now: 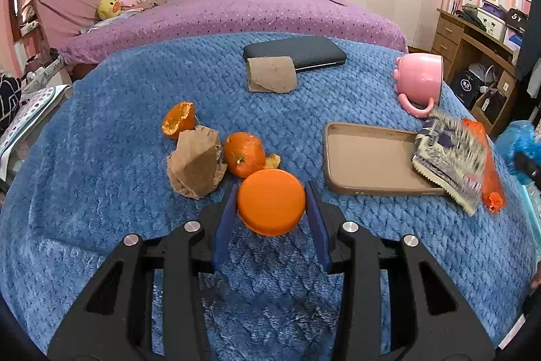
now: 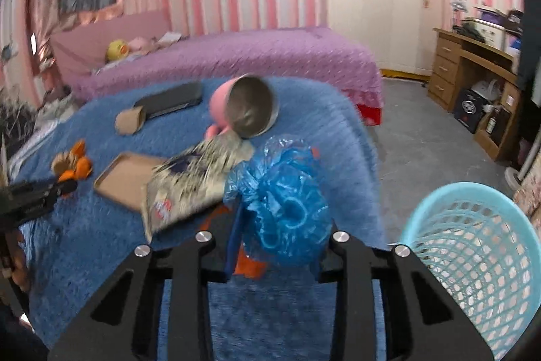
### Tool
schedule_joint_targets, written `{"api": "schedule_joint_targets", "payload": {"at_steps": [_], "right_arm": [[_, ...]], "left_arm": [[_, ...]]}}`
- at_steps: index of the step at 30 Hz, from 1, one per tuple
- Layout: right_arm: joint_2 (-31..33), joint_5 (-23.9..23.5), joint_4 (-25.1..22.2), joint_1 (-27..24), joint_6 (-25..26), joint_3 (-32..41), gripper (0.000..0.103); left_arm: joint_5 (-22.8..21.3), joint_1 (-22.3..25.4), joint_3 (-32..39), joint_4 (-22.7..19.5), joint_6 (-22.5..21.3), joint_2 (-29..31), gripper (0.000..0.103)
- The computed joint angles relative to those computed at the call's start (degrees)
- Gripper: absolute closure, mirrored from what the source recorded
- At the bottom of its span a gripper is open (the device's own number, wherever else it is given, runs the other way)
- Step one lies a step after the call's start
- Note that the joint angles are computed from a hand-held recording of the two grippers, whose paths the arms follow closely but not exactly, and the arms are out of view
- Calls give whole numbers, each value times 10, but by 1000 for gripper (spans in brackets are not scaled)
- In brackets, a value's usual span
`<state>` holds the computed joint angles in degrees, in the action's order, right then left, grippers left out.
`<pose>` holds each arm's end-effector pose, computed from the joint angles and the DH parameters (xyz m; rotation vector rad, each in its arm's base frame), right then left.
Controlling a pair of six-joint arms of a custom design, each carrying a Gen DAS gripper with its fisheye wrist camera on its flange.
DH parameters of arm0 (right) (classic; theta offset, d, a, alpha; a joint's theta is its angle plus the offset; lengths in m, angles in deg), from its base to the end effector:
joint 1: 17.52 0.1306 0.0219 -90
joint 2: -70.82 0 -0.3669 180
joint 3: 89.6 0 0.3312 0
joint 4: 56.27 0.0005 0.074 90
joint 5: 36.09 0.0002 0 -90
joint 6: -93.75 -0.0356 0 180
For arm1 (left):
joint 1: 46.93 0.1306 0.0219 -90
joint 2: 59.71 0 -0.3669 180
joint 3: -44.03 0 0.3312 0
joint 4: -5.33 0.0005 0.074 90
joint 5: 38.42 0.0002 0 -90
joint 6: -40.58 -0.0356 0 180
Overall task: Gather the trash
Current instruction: 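Grasp the orange round lid with the left gripper while the right grasps the blue plastic bag, then carry the orange lid and blue bag over the wastebasket and open both grippers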
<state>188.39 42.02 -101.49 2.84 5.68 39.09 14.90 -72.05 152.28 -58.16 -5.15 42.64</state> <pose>0.5664 0.2175 0.4585 -0.5388 2.1125 0.4087 0.4476 -0.1869 0.4364 -0.6055 2.2475 0.2482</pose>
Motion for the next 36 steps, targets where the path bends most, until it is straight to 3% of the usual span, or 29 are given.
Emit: {"api": "schedule_joint_targets", "payload": {"at_steps": [16,22,31,34,36], "right_arm": [[0,12,1,-47,10,1,71],[0,17,4,-72,8,-1,71],[3,35,3,-114,19,2,71],[5,36,1,-132,21,5,71],[8,38,-2,-141,23,10,71]], "left_arm": [[-41,-23,24,-13,12,13,64],[-48,-44,81,-21,6,46,64],[-52,-90,266,-40,-38,162,64],[-41,-107,380,-71,-55,232,64],[-39,-120,495,-110,-81,300,64]]}}
